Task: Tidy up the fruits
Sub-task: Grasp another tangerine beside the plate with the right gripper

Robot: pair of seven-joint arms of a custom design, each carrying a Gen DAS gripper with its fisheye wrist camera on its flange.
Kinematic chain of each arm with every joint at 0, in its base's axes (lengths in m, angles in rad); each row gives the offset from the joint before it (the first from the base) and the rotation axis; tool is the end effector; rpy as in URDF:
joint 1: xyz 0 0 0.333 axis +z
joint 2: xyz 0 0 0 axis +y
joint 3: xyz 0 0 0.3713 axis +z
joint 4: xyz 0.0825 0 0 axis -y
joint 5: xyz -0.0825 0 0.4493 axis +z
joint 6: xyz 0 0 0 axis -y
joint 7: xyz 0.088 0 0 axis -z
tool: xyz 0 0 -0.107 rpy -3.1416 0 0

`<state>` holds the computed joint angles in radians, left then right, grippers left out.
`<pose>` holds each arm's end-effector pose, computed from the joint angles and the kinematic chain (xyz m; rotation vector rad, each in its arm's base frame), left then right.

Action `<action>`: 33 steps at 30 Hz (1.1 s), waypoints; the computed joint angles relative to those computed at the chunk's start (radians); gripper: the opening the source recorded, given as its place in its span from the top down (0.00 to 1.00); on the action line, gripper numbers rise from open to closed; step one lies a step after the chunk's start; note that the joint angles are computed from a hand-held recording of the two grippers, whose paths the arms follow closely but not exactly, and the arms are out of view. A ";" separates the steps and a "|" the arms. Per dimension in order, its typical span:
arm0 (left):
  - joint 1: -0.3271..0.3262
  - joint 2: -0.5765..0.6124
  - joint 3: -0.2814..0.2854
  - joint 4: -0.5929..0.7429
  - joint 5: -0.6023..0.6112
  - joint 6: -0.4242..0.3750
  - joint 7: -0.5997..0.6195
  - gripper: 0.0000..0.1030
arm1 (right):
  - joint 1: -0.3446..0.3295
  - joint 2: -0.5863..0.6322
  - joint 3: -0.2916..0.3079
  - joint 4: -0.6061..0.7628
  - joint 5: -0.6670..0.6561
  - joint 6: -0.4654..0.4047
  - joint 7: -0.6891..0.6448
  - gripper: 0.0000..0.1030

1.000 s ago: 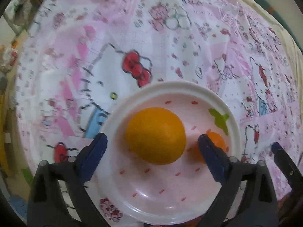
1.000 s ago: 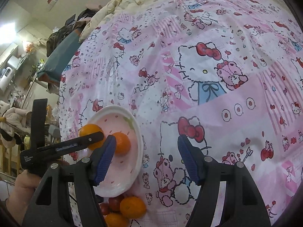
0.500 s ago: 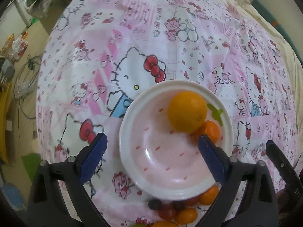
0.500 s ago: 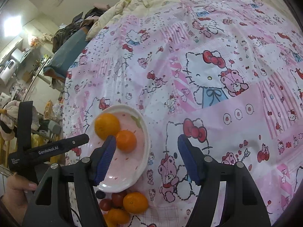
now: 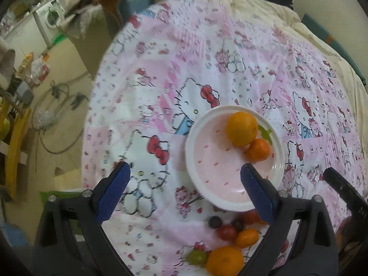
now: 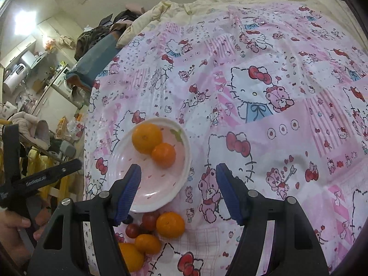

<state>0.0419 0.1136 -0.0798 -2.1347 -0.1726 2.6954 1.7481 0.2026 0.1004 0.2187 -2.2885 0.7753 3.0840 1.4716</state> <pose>0.6509 -0.0179 0.4165 -1.9267 2.0743 -0.5481 0.5767 0.1939 0.3810 -1.4925 1.9177 -0.1401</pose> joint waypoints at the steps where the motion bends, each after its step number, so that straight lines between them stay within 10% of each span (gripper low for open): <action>1: 0.006 -0.014 -0.003 -0.015 -0.026 0.007 0.021 0.08 | 0.000 -0.006 0.003 -0.007 0.004 -0.001 -0.004 0.32; 14: 0.009 -0.114 -0.006 -0.160 -0.213 0.081 0.204 0.08 | 0.065 -0.045 -0.031 -0.056 0.068 0.010 -0.043 0.32; 28: 0.009 -0.106 0.001 -0.215 -0.195 0.182 0.173 0.08 | 0.061 0.001 -0.032 -0.038 -0.049 -0.060 0.068 0.32; 33: 0.016 -0.093 0.004 -0.207 -0.153 0.163 0.108 0.08 | 0.025 0.024 0.010 -0.008 0.091 -0.104 -0.053 0.32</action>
<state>0.0581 0.0205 -0.0757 -2.3414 -0.3252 2.8588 1.8558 0.2280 0.1242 0.2290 -2.2967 0.8667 2.9804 1.4183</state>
